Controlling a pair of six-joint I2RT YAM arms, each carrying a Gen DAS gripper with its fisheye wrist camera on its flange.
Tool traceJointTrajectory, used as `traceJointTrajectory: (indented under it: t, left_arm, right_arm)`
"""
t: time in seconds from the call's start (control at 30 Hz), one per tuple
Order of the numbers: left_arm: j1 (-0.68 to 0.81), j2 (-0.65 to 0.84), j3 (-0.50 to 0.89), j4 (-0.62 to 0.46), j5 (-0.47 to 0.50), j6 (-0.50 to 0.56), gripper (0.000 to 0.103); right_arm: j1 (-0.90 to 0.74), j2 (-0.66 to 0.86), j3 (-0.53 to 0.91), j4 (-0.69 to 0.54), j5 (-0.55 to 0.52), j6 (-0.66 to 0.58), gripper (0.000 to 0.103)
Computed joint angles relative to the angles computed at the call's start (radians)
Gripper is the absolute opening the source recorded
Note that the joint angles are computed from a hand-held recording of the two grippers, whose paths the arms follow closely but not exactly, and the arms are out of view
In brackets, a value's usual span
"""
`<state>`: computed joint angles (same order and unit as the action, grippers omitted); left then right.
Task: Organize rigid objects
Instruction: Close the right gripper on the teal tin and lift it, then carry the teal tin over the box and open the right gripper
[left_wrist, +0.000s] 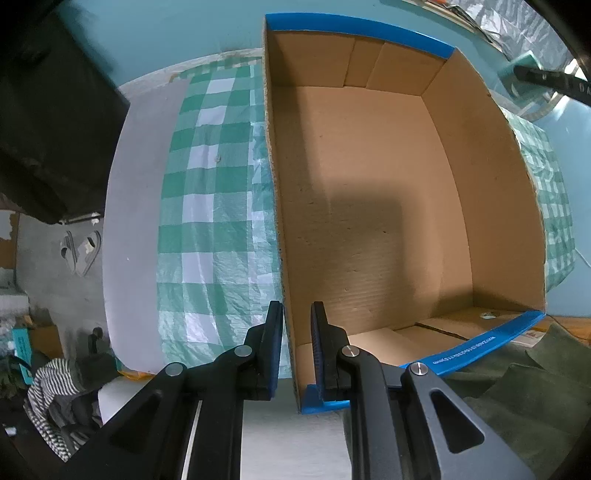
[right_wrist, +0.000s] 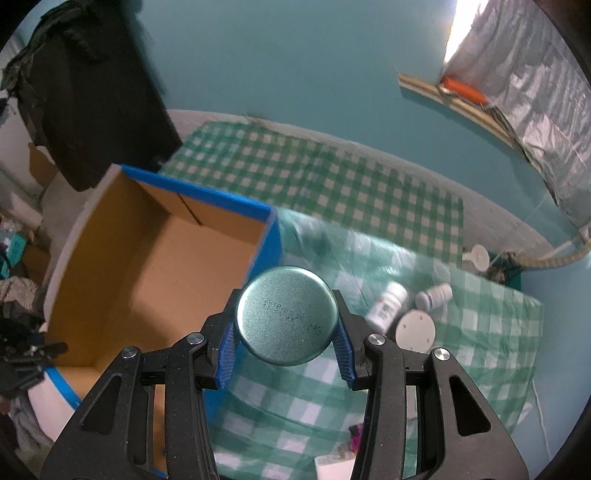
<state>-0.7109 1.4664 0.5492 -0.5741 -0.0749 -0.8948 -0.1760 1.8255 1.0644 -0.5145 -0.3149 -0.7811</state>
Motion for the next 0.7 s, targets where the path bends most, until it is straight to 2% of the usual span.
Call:
traceJointTrajectory:
  t: [0.33, 0.7]
  left_arm:
    - [0.0, -0.002, 0.003, -0.01, -0.007, 0.007, 0.015]
    - [-0.005, -0.005, 0.007, -0.017, -0.01, 0.004, 0.015]
  right_arm:
    - [0.112, -0.039, 0.002, -0.013, -0.026, 0.033, 0.044]
    - [0.193, 0.026, -0.007, 0.012, 0.009, 0.038, 0.044]
